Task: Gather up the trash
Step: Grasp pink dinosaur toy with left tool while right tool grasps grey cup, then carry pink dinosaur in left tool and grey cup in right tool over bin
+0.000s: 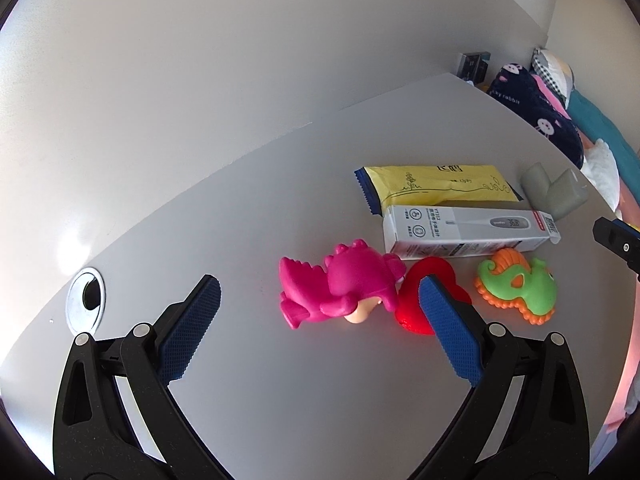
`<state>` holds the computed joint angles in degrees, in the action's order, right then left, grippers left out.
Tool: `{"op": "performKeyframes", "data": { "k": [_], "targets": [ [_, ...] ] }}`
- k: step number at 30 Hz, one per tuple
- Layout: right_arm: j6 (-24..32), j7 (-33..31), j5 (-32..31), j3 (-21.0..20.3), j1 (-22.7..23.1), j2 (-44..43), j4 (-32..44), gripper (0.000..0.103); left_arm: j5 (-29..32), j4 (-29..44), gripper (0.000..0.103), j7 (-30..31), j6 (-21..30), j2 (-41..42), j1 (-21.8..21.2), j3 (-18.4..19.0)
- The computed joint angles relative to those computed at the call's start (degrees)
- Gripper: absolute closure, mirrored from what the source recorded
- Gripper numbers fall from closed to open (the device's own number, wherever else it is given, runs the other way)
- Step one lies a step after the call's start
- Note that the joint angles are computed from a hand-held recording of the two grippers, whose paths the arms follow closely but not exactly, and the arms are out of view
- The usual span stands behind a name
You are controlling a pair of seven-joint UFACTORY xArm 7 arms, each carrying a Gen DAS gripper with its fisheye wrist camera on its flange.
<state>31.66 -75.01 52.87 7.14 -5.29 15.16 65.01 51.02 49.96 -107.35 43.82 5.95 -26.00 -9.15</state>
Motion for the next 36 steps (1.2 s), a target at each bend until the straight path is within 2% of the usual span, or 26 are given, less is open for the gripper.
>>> {"op": "performKeyframes", "data": {
  "k": [10,13,15,17,18,20,22,25,36],
  "targets": [
    [-4.22,5.19,-4.7,1.72,1.33,5.97,4.65,0.032,0.35,-0.78,0.008,0.22,-3.28,1.89,1.6,1.88],
    [-6.02,7.42,-7.17,2.58,1.47,8.08,5.99,0.033,0.59,-1.21,0.018,-0.05,-4.64,2.3,1.85,2.27],
    [-7.18,8.32,-8.21,3.57,1.15,9.25,6.76,0.033,1.44,-1.17,0.023,-0.67,-3.83,2.44,1.46,2.35],
    [-8.19,8.69,-8.83,4.67,0.63,10.23,7.47,0.034,2.5,-1.38,0.035,-1.57,-3.63,2.12,1.29,2.42],
    [-8.59,8.55,-8.9,5.31,0.22,10.67,7.76,0.037,2.75,-1.51,0.037,-1.71,-3.58,1.94,1.32,2.4],
    [-7.27,9.59,-9.92,5.74,-0.37,11.55,8.8,0.066,3.04,-1.99,0.043,-2.09,-3.88,1.41,1.55,2.38],
    [-4.64,11.35,-11.21,5.65,-0.91,12.28,10.04,0.067,3.43,-2.71,0.043,-3.04,-4.6,0.79,1.82,2.3],
    [-4.43,11.18,-11.74,5.89,-1.6,12.01,9.86,0.067,3.52,-2.84,0.043,-3.86,-4.81,0.65,2.04,1.99],
    [-1.07,9.43,-8.57,4.66,-4.14,8.2,7.59,0.067,2.5,-1.41,0.043,-3.32,-1.29,-0.71,0.91,0.22]
  ]
}}
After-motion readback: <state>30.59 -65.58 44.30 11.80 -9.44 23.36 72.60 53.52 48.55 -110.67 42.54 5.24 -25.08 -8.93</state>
